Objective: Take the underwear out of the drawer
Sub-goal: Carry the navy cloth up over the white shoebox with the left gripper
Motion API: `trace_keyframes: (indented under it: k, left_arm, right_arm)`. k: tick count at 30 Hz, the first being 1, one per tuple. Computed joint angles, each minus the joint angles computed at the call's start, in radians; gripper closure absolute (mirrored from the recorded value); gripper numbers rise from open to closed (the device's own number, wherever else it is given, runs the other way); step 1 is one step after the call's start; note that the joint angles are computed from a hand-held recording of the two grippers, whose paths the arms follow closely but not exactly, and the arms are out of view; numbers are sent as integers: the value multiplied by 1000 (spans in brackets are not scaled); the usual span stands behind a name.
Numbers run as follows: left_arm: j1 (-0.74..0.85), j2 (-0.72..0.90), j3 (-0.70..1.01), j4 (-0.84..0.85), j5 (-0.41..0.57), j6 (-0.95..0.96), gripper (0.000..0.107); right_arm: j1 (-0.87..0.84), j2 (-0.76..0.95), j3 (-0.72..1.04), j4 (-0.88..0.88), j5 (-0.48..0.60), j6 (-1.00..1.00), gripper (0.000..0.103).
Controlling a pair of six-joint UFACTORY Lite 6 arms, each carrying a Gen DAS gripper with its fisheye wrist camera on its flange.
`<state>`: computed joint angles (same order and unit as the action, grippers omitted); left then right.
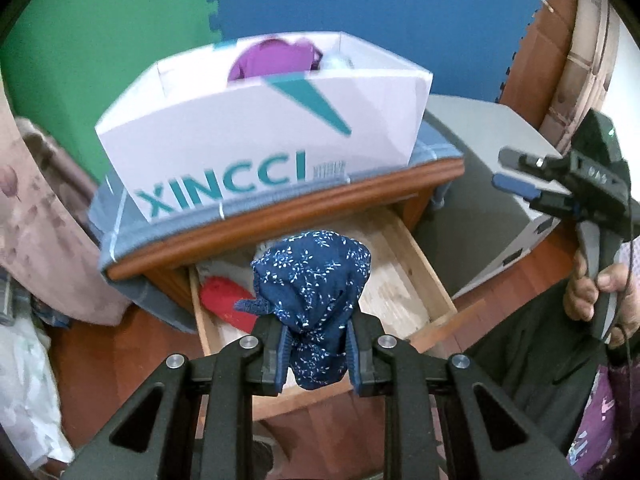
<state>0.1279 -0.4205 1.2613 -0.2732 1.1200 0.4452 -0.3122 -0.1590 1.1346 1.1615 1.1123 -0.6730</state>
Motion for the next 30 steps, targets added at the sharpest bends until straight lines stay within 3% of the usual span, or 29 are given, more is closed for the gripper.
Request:
trace_keyframes:
  k: [15, 26, 30]
  left_arm:
    - [-119, 225, 420, 137, -7, -121, 86]
    - [-131, 576, 843, 236, -5, -165, 83]
    - [-117, 803, 1151, 253, 79, -180, 83]
  right_arm:
    - [-12, 9, 2, 4, 15, -3, 44]
    - [25, 20, 13, -13, 2, 0, 44]
    - [56, 20, 22, -35, -9, 1, 44]
